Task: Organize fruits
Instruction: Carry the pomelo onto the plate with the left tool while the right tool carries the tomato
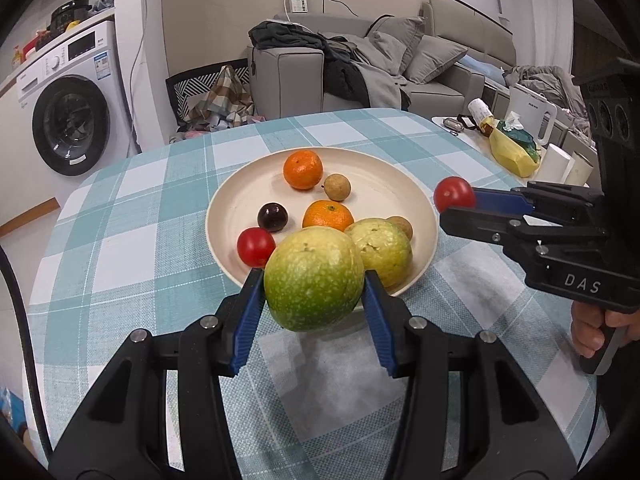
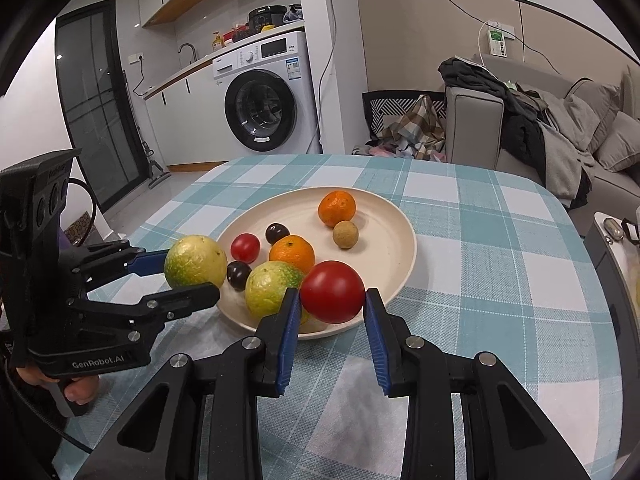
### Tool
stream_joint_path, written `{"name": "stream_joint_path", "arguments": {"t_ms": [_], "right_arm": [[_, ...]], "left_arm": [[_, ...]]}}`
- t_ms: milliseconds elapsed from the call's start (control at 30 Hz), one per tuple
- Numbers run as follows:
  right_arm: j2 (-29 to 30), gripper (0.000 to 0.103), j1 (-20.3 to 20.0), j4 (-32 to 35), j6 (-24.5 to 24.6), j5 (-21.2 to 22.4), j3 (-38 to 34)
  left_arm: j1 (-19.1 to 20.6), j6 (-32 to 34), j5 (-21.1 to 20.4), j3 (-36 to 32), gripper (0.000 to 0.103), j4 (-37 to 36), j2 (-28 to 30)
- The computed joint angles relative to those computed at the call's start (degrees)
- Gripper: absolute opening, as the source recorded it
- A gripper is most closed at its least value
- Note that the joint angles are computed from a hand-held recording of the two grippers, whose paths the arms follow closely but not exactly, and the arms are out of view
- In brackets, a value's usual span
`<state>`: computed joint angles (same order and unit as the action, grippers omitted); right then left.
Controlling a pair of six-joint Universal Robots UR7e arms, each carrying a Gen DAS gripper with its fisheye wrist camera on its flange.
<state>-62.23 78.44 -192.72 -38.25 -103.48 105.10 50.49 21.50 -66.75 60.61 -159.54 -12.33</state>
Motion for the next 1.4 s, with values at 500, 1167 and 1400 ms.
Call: {"name": "stream_joint_path", "arguments": {"t_ms": [500,1167,1400], "right_arm": [[1.43,0.033,-0.48,2.25,0.85,-1.47,-3.43],[2.76,0.033,-0.84,3.22,1.49,-2.6,-5.05],[3.39,0.033,-0.72,3.39,2.02,-3.91,-6.16]], "left_arm": [[0.07,-0.02,0.14,-7.38,0.046,4.37,4.57],[-0.1,2.53,1.07,-9.73,0.046,3.92,6.69],[0.08,1.81,1.45,-13.22,0.046,5.52,8.45]]}}
